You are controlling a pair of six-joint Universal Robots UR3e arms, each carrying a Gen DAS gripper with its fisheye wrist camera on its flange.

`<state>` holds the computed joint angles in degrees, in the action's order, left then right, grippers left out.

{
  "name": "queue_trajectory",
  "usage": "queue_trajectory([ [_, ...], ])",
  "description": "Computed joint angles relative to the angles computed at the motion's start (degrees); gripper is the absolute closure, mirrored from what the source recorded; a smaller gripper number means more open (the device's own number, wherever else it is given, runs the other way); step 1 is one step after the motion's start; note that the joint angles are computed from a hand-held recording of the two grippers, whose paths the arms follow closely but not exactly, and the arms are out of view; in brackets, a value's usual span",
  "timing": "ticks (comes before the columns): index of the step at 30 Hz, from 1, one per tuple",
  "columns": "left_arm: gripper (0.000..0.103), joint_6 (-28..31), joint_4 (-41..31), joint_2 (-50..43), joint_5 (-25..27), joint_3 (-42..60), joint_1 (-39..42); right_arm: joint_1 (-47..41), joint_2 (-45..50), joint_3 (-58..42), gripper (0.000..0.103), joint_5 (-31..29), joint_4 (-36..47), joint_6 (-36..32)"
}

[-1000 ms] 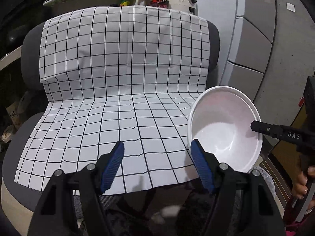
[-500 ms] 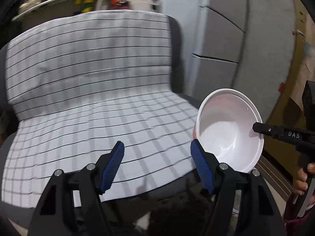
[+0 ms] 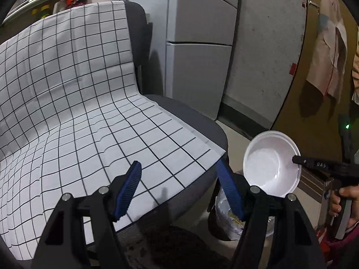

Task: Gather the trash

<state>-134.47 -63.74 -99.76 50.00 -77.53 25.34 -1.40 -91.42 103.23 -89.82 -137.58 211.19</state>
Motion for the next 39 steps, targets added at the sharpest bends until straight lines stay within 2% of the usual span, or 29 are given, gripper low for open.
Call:
queue_trajectory([
  [5, 0.035, -0.9, 0.96, 0.17, 1.55, -0.68, -1.22, -3.69, 0.15, 5.09, 0.088, 1.33, 0.61, 0.95],
  [7, 0.035, -1.04, 1.07, 0.63, 1.78, -1.1, -1.28, -4.62, 0.98, 5.65, 0.062, 2.4, 0.91, 1.39],
  [8, 0.035, -1.03, 1.05, 0.6, 1.79, -0.93, -1.25, -5.0, 0.94, 6.36, 0.052, 2.73, 0.31, 1.51],
  [13, 0.035, -0.42, -0.04, 1.48, 0.83, -1.09, -0.22, -3.19, -0.25, 5.04, 0.048, 0.41, -0.04, 0.53],
  [20, 0.029, 1.68, -2.6, 4.3, -0.84, -2.28, 0.74, 4.59, 0.78, -4.41, 0.038, -4.56, 4.42, -1.96],
  [24, 0.02, 2.68, -3.94, 6.82, -1.32, -3.03, 1.46, 9.18, 1.31, -9.9, 0.033, -7.08, 7.1, -3.92],
  [29, 0.007, 3.37, -8.01, 10.48, -1.93, -3.17, 4.25, 14.27, 2.66, -17.36, 0.019, -11.8, 11.2, -6.03],
  [35, 0.007, 4.17, -13.21, 14.27, -0.71, -2.11, 7.56, 18.62, 4.17, -24.15, 0.015, -16.08, 14.32, -6.94],
  [39, 0.007, 3.44, -14.1, 16.0, 0.28, -1.18, 9.91, 21.54, 5.59, -29.05, 0.013, -17.91, 16.01, -7.55],
])
